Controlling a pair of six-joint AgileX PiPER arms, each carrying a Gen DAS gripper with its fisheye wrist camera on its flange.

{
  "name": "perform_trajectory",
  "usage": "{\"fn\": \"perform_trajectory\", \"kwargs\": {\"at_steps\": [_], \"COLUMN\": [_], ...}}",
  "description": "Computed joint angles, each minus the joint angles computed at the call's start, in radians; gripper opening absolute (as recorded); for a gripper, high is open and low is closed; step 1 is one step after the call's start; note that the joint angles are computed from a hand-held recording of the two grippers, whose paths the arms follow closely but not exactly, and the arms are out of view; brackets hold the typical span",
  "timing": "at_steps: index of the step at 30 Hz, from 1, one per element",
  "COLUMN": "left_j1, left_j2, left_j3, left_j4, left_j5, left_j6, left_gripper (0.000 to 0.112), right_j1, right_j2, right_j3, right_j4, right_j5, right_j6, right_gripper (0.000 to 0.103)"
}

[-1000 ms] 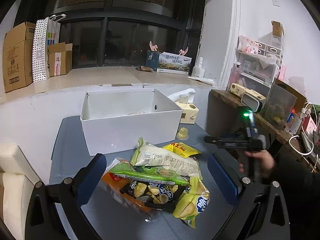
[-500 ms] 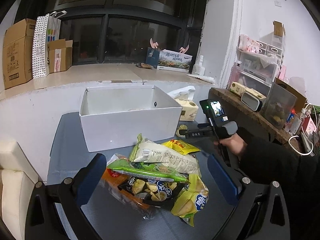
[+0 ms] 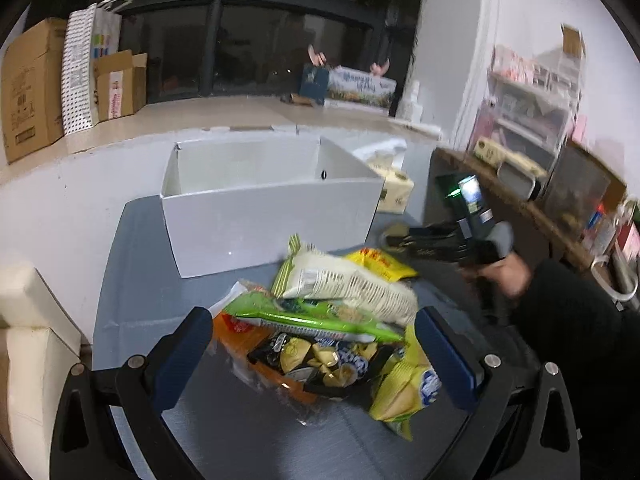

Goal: Organize snacks
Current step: 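Grasp a jelly cup with the right tool while the left tool grasps a green packet, then drop the jelly cup and green packet into the white box with both tools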

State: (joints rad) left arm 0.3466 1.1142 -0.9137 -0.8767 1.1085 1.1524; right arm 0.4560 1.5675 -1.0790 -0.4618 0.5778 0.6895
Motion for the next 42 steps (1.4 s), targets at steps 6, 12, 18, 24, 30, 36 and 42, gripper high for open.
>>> {"fn": "perform_trajectory", "kwargs": {"at_steps": [6, 12, 18, 24, 30, 36, 42], "left_j1": [-0.180, -0.246, -0.206, -0.155, -0.079, 0.009, 0.040], "left_j2": [0.081, 0.225, 0.327, 0.389, 0.324, 0.175, 0.165], "left_j3": [-0.037, -0.117, -0.153, -0.177, -0.153, -0.183, -0.301], "left_j4": [0.109, 0.199, 0.233, 0.125, 0.033, -0.032, -0.106], "left_j5": [-0.110, -0.169, -0.201, -0.072, -0.034, -0.007, 0.021], "left_j6": [-0.043, -0.231, -0.524, -0.511, -0.404, -0.267, -0.237], "left_gripper": [0.103, 0.103, 0.102, 0.034, 0.024, 0.017, 0.015], "right_j1": [0.144, 0.382, 0.606, 0.678, 0.689, 0.703, 0.598], "right_j2": [-0.243, -0.489, -0.550, -0.517, -0.502, -0.489, -0.440], "right_j3": [0.163, 0.285, 0.308, 0.289, 0.285, 0.247, 0.138], "right_j4": [-0.103, -0.230, -0.361, -0.403, -0.413, -0.447, -0.421], "right_j5": [0.056, 0.156, 0.280, 0.309, 0.299, 0.305, 0.237], "right_j6": [0.213, 0.539, 0.786, 0.835, 0.855, 0.869, 0.757], "right_gripper": [0.045, 0.045, 0.045, 0.045, 0.045, 0.045, 0.045]}}
